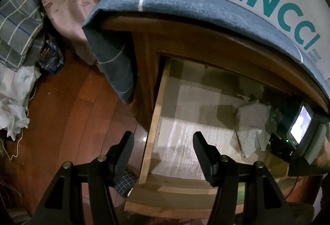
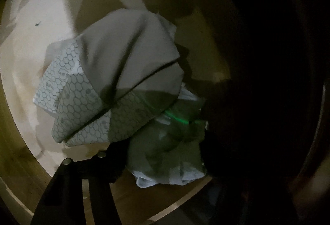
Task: Take underwear out of drawer
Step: 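Reach into the drawer and grasp the light blue-grey cloth with the right gripper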
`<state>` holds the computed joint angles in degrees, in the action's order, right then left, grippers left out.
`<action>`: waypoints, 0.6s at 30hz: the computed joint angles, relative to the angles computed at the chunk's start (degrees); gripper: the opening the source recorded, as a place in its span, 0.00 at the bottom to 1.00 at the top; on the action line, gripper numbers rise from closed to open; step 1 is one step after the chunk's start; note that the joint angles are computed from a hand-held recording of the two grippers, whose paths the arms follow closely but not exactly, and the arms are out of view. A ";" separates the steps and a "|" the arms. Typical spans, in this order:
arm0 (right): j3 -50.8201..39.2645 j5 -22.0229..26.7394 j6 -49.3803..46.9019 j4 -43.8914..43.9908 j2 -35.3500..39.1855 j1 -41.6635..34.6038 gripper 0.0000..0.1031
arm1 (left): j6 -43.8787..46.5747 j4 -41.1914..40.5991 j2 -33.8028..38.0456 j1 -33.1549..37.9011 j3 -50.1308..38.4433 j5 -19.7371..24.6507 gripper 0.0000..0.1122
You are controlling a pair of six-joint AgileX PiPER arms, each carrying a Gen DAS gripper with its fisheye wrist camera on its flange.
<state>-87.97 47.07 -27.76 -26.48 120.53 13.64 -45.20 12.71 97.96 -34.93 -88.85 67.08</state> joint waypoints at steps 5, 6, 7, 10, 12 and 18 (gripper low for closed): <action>2.26 -1.10 1.97 1.54 -1.97 -1.48 0.48 | 0.66 -0.16 -0.06 0.21 -0.05 0.21 0.54; 2.33 -1.13 2.12 2.22 -2.21 -1.75 0.47 | 0.66 -0.10 0.02 0.16 -0.17 0.30 0.54; 1.63 -0.24 1.80 3.66 -2.21 -1.89 0.46 | 0.68 -0.07 0.13 0.13 -0.28 0.32 0.54; -0.01 2.22 -0.06 8.21 -2.41 -2.32 0.44 | 0.45 -0.08 0.41 -0.04 -0.47 0.48 0.54; -1.22 3.97 -2.02 11.45 -2.46 -2.69 0.44 | 0.46 -0.04 0.40 -0.17 -0.49 0.39 0.54; -2.42 7.98 -8.01 19.13 -3.42 -4.04 0.45 | 0.42 -0.26 0.49 -0.25 -0.60 0.37 0.54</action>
